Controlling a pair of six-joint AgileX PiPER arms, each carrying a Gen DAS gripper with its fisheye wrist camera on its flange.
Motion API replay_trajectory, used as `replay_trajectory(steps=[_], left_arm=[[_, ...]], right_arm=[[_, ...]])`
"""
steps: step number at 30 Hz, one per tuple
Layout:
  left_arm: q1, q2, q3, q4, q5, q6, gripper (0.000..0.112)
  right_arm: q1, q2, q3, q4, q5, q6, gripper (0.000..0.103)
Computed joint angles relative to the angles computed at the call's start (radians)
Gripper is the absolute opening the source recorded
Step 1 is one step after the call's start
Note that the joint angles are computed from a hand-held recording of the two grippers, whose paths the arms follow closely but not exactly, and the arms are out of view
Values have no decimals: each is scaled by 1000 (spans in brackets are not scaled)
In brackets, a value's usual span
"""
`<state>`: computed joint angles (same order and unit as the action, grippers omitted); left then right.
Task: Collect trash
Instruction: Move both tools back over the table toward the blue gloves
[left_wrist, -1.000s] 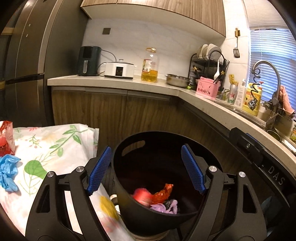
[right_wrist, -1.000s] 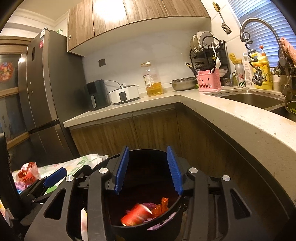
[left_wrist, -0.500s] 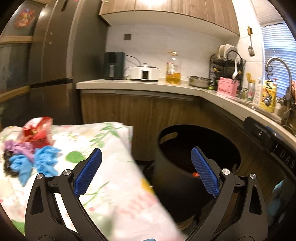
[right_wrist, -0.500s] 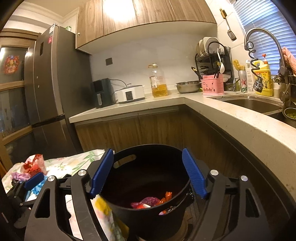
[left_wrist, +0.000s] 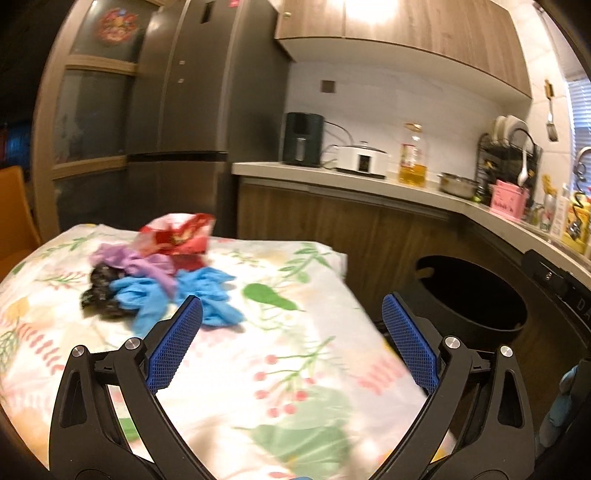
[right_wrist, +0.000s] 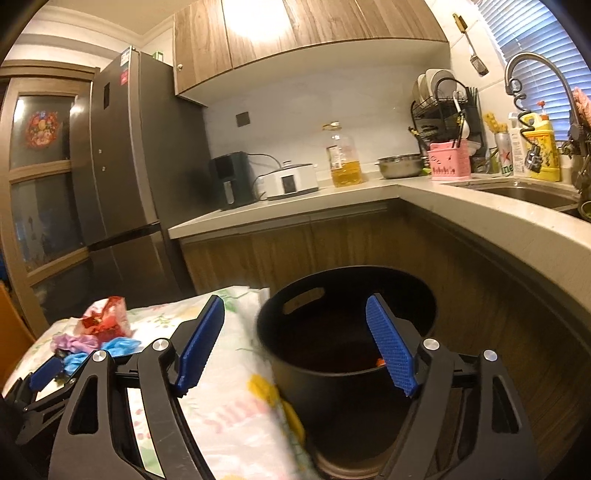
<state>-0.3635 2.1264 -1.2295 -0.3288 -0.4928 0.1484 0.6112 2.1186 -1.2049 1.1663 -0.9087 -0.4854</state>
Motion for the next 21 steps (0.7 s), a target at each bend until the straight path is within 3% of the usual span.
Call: replay_trajectory(steps=[7,18,21], left_arm=[[73,-9,42,-16,-24,-2,96],[202,32,13,-73,-42,38,96],[236,61,-41,-70,-5,34,94]], right_arm=[[29,79,-141,13,66,-68,77],[46,271,-488,90,239,-269,77],[48,337,-610,152,283,-367,77]])
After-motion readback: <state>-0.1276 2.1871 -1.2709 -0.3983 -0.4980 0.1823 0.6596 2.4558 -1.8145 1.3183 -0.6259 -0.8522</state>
